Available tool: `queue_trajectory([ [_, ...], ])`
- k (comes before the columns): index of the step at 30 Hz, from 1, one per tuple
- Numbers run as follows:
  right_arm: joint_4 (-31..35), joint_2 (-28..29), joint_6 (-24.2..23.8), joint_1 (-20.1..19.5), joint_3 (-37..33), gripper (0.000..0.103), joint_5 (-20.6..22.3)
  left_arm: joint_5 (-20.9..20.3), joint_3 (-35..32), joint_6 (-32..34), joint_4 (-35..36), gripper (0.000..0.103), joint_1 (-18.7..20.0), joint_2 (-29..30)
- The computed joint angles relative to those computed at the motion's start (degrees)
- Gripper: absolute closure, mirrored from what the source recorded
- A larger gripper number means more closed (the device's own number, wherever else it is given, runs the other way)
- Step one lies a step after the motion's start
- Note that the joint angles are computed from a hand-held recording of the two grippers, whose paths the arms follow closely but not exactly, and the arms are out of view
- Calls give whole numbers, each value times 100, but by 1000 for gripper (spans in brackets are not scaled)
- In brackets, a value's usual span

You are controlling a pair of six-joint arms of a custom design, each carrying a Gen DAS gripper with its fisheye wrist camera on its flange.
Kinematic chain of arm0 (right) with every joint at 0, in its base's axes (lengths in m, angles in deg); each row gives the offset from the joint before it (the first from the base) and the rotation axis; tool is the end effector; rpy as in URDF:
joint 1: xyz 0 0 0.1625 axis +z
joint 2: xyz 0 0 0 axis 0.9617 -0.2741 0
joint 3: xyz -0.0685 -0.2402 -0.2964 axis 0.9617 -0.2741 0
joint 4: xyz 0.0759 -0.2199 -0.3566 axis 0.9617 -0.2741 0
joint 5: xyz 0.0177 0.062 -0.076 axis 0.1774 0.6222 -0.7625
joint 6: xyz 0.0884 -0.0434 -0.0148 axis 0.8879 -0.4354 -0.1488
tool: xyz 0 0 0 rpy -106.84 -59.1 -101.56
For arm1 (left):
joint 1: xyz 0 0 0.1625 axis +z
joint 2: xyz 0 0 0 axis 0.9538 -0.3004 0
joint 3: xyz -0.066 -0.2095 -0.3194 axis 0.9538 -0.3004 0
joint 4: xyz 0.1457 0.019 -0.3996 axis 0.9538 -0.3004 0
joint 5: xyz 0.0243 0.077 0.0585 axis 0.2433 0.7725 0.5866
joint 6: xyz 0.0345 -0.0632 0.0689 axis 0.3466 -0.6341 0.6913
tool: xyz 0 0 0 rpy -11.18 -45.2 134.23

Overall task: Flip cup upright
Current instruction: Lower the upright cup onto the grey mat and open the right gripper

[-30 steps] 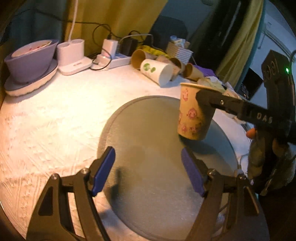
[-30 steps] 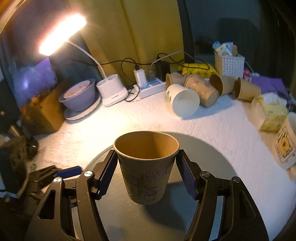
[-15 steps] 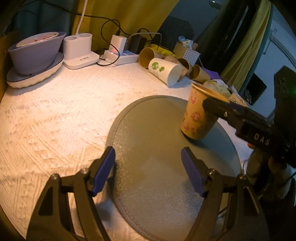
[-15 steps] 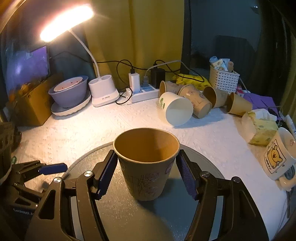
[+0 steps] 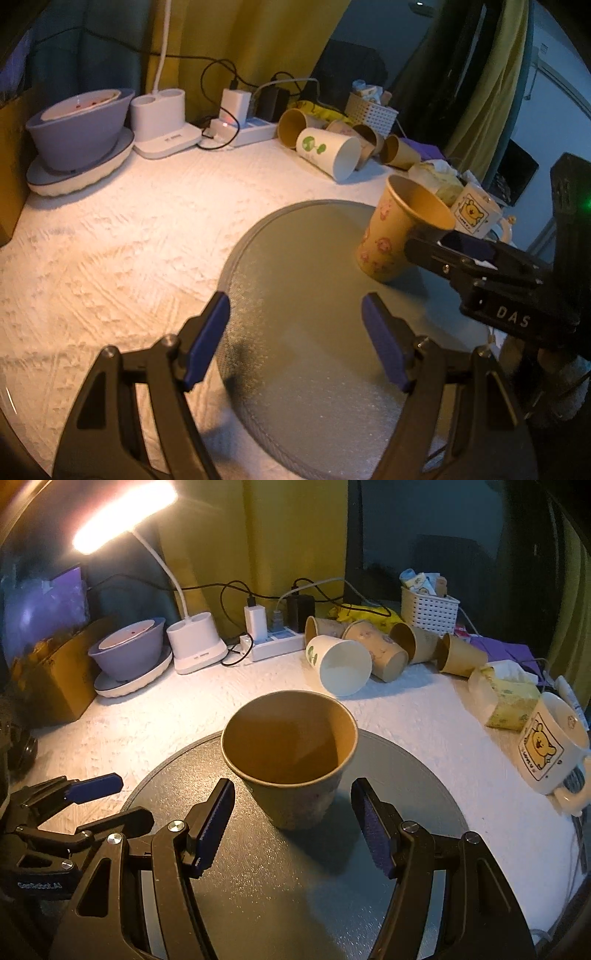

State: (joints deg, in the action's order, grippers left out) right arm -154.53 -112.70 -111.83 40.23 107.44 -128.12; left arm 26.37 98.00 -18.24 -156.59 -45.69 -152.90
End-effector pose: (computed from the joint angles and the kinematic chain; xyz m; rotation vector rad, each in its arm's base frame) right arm 0.3020 -0.4460 0.1400 1.0890 -2.3744 0.6485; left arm -0.2022 -0.3461 0.2058 0.0832 2.3767 -1.1199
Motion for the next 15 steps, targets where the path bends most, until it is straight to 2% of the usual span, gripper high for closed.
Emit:
queue_trajectory([
  [15,91,-486,331,39,494,34,-202,90,-48,-829,1124,28,-531,-72],
])
